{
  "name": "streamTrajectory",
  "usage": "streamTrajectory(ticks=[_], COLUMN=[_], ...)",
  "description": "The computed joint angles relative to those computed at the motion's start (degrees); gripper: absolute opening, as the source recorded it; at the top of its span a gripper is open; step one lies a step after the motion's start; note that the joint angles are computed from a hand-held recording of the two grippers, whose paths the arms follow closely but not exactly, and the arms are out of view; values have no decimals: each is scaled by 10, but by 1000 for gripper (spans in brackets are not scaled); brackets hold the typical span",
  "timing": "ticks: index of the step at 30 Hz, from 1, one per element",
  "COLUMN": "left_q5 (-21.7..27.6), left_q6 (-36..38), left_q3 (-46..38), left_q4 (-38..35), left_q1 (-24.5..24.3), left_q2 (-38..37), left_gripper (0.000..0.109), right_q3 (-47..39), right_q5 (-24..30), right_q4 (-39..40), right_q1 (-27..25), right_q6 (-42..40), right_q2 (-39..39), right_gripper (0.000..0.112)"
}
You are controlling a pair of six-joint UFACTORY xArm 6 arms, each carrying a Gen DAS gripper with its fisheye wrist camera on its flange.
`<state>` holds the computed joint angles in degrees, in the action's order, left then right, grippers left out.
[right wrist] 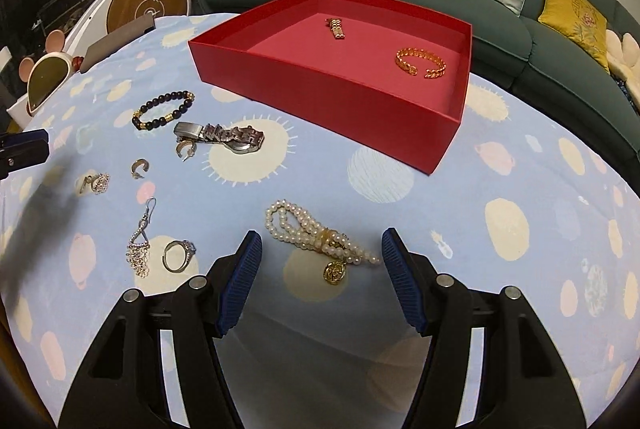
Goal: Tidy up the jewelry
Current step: 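Grasp the white pearl bracelet with the right tool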
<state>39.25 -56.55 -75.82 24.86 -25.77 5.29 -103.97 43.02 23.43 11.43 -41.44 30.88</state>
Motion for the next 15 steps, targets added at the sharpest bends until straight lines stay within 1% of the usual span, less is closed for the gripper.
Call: streamTrajectory(ticks=[3, 6, 7, 8, 9, 10, 11, 15], left_q5=[-7, -7, -6, -5, -4, -2, 2, 4], left_q6=[16, 30, 37, 45, 51, 56, 60, 60], left_q3=[4, 2, 0, -2, -4, -6, -9, -17], left_q4=[-16, -23, -27, -31, -33, -35, -36, -38], left_q1=[-1, -6, -8, -10, -12, -13, -15, -13], left_q2=[1, 8, 11, 15, 19, 24, 29, 44], left_gripper=[61, 61, 61, 61, 61, 61, 61, 61], right_q3=[-8, -12, -10, -10, -13, -16, -17, 3], right_q5=[5, 11, 11, 14, 16, 22, 30, 26], right_q4=[5, 0, 2, -3, -15, -24, -31, -64], right_q1=[1, 5, 6, 7, 8, 10, 9, 7], right_q6=[-1, 6, 9, 16, 31, 46, 64, 127], right_q2=[8, 13, 11, 10, 10, 9, 8, -8], right_gripper=[60, 54, 48, 38, 32, 18, 15, 14])
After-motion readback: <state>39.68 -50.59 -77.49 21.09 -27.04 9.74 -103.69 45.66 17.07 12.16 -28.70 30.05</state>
